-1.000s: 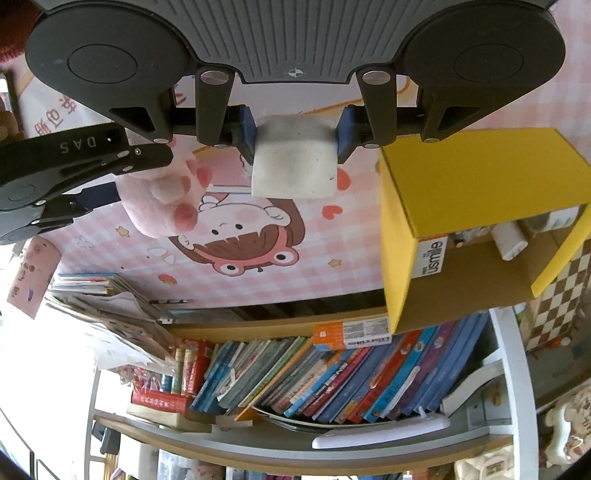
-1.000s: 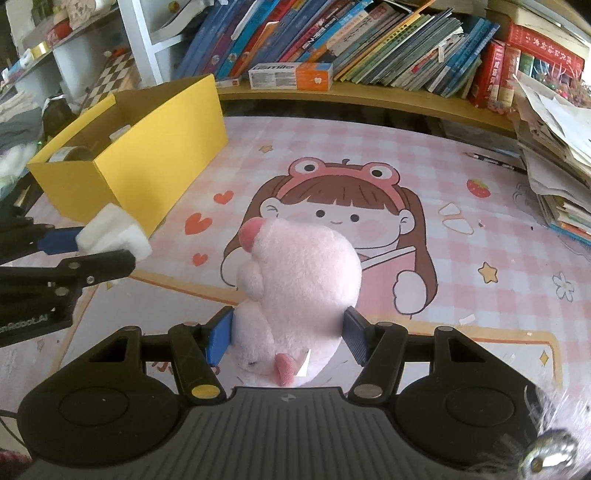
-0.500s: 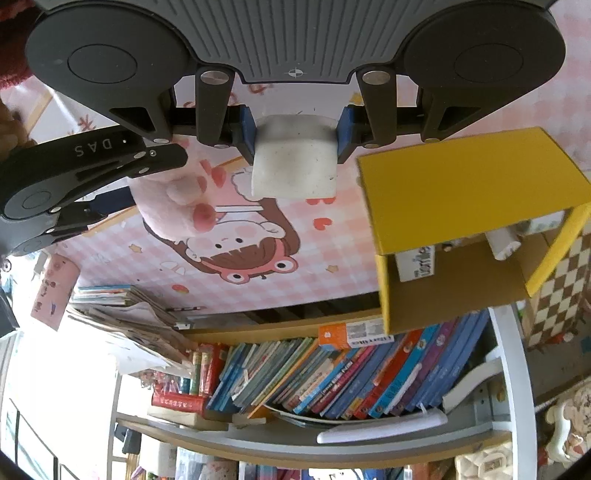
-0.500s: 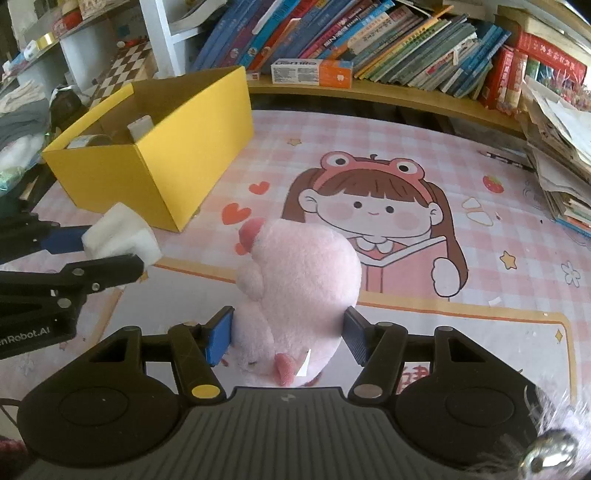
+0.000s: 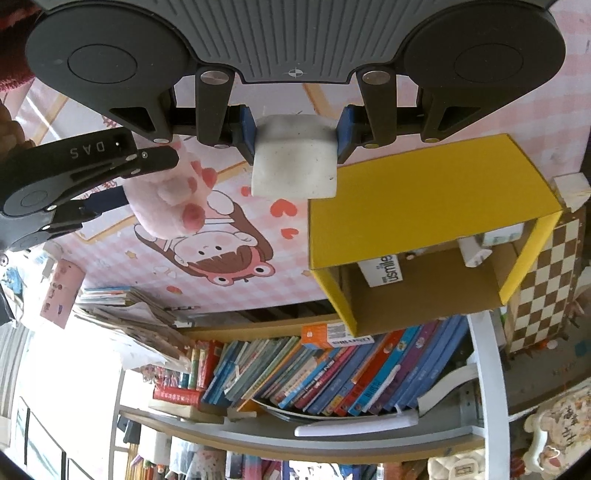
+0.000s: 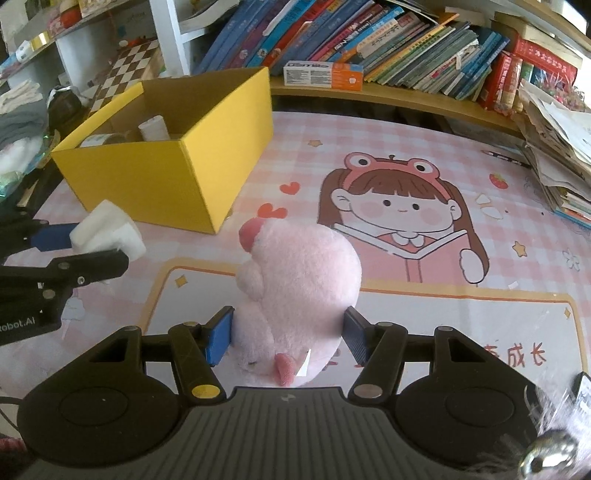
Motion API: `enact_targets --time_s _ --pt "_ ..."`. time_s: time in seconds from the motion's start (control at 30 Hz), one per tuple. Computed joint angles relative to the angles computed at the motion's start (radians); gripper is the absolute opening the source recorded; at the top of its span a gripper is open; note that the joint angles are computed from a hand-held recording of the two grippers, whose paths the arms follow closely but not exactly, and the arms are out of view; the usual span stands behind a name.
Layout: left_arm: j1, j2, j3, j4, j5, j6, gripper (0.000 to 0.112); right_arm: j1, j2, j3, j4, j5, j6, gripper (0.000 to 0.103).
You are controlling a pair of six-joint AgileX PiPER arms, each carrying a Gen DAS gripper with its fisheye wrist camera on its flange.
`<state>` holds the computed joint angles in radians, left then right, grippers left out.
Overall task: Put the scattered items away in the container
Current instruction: 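Lift the foam block and plush pig and carry both toward the yellow box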
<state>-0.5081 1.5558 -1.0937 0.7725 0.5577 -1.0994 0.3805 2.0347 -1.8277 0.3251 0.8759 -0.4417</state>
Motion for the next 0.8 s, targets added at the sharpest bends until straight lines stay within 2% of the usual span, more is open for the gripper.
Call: enact_targets --time_s 0.33,0.8 --pt "0.075 -0.105 0.110 -0.032 -0.077 0.075 0.041 0.095 -0.042 0.055 -0.076 -0.059 0.115 0.060" --pt "0.208 -0.215 0.225 -0.176 -0.199 0.284 0.040 0.224 -0.053 0.062 -0.180 -0.093 0.245 0.060"
